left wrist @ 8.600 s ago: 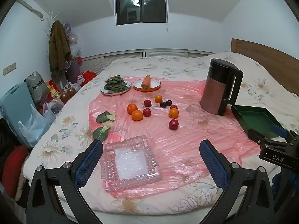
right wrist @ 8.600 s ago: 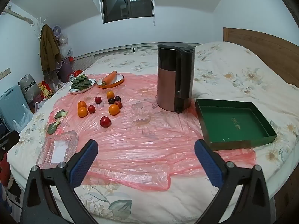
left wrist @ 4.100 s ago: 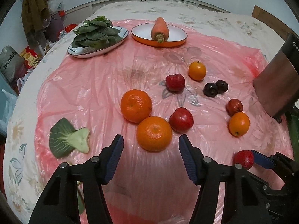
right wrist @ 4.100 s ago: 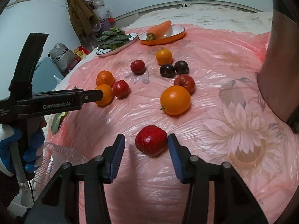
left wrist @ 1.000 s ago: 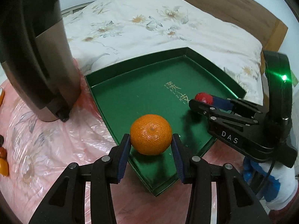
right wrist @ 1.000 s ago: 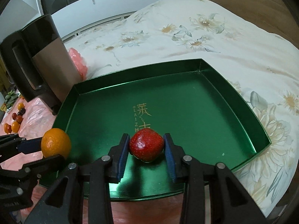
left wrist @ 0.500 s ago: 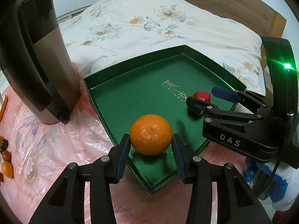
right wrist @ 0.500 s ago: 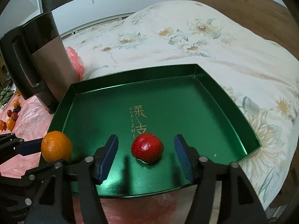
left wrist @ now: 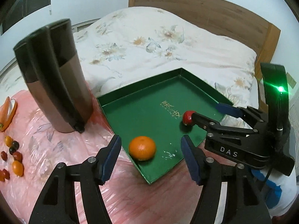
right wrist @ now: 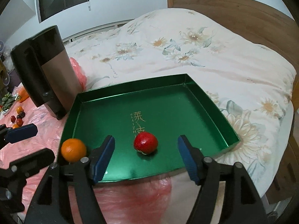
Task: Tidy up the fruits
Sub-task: 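Withdraw both tools from the green tray back toward the fruit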
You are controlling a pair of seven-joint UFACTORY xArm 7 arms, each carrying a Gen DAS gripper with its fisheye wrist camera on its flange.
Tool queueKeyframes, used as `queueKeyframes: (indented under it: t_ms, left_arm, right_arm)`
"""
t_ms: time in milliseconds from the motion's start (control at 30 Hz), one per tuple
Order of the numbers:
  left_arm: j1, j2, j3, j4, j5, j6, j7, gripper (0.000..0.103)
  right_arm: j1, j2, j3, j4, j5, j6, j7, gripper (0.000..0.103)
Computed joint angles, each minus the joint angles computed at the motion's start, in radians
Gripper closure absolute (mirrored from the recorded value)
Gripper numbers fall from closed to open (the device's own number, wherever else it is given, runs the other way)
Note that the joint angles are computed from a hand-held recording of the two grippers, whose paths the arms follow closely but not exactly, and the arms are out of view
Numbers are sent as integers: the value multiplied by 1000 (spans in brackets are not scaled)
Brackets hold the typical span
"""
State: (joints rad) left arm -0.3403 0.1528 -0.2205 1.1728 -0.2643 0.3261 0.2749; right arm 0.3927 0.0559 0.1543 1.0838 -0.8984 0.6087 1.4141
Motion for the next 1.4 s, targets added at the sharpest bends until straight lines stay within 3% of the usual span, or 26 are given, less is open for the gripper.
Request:
queueKeyframes:
  t_ms: [233, 500, 800, 1400]
  left_arm:
    - [16, -118, 24, -108, -52, -22, -9, 43]
    - [45, -320, 70, -305, 114, -45, -151, 42]
    - [67, -539, 111, -481, 164, -28, -225, 42]
    - [149, -824, 194, -678, 198, 17, -233, 41]
  right_arm:
    - [18, -44, 33, 4, 3, 42, 4, 0]
    - [77, -32, 82, 72, 6, 83, -11, 0]
    - [182, 18, 106, 176, -18, 133, -9, 0]
    - [372, 150, 87, 383, -27, 200, -87, 0]
